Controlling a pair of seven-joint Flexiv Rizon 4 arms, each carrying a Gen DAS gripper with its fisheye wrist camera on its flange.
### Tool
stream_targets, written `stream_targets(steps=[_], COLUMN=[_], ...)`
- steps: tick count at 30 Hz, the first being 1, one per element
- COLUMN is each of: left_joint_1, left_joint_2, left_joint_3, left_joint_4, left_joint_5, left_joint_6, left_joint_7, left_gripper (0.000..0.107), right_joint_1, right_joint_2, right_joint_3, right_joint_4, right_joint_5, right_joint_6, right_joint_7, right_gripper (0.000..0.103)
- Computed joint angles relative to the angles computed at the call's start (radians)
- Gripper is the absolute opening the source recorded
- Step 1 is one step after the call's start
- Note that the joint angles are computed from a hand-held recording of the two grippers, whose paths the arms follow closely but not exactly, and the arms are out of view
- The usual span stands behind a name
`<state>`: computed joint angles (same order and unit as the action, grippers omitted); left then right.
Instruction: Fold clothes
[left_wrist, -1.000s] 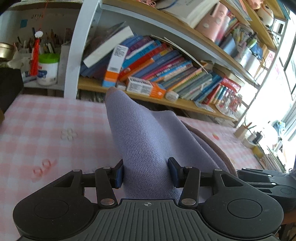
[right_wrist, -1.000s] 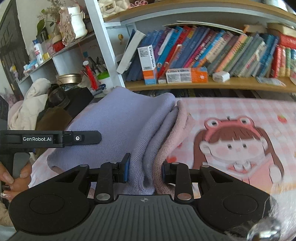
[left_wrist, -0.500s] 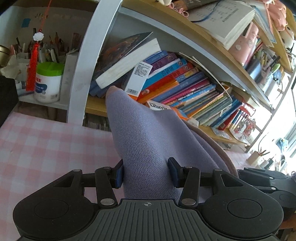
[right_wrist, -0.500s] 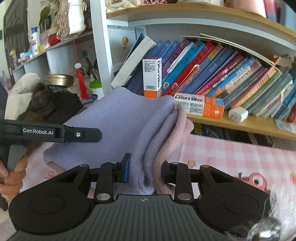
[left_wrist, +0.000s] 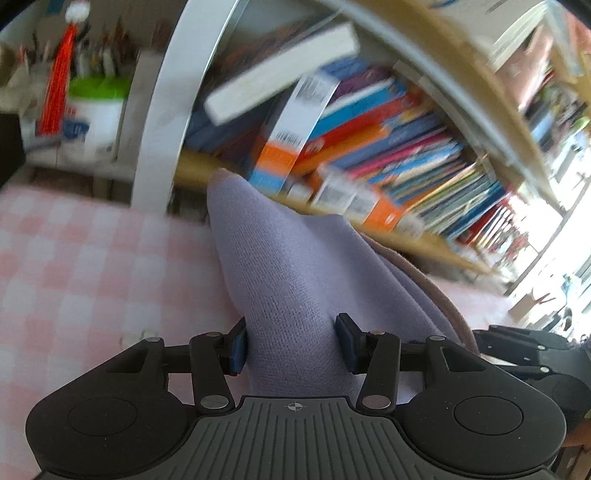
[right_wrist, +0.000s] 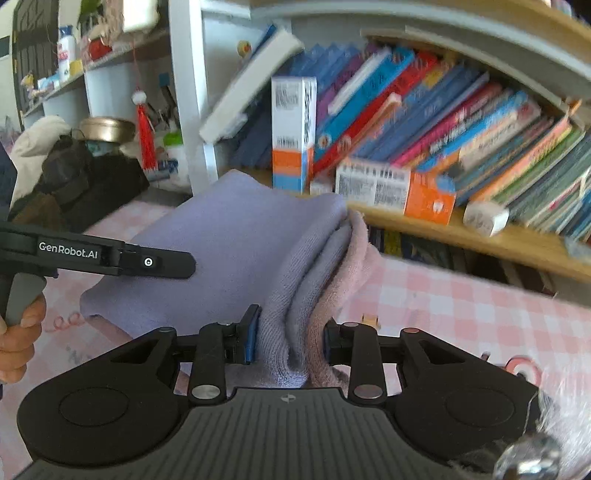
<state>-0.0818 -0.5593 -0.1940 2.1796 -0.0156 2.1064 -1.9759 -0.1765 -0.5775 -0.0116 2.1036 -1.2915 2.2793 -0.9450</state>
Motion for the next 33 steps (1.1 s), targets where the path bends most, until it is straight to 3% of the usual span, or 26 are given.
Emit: stream_targets(steps=[6, 8, 10, 12, 14, 20, 26, 33], left_joint_1=[-0.034, -0.068, -0.168, -0.281, -0.336, -0.447, -0.53, -0.557], left_joint_2=[0.004, 0.015, 0.03, 0.042, 0.052, 0.085, 0.109, 0.127], left_joint_3=[0.025, 0.052, 0.132, 0.217, 0.245, 0.262, 0.238, 0.16], left_joint_4=[0.007, 0.008, 0.01, 0.02, 0.037, 0.085, 0.119, 0.157], left_joint_5=[-0.03, -0.061, -0.148, -0.257, -0.332, -0.532, -0.713, -0.849], left_joint_6=[-0.01, -0.024, -0.04, -0.034, -0.016, 0.046, 0.108, 0.164], left_joint_7=[0.008, 0.027, 0.077, 0.14, 0.183, 0.301, 0.413, 0.488], left_gripper=[0.052, 0.056, 0.065, 0.066, 0.068, 0.075, 0.083, 0.085], right_joint_1=[-0.002, 0.003, 0.005, 0.005, 0.003, -0.008, 0.008, -0.001], right_joint_2=[-0.019, -0.012, 0.0, 0.018, 0.043, 0.123, 0.203, 0.257], right_joint_3=[-0.006, -0.005, 0.001, 0.012, 0.027, 0.083, 0.105, 0.118], right_joint_4=[-0.013, -0.005, 0.01, 0.028, 0.054, 0.137, 0.227, 0.308], right_joint_5=[-0.017, 0.005, 0.038, 0.077, 0.131, 0.312, 0.476, 0.536], right_joint_6=[-0.023, -0.035, -0.052, -0.075, -0.097, -0.145, -0.149, -0.147], right_joint_7=[0.099, 0.088, 0.069, 0.053, 0.035, -0.008, -0.115, -0.185], right_gripper=[0.037, 0.044, 0.053, 0.059, 0.062, 0.075, 0.08, 0.081])
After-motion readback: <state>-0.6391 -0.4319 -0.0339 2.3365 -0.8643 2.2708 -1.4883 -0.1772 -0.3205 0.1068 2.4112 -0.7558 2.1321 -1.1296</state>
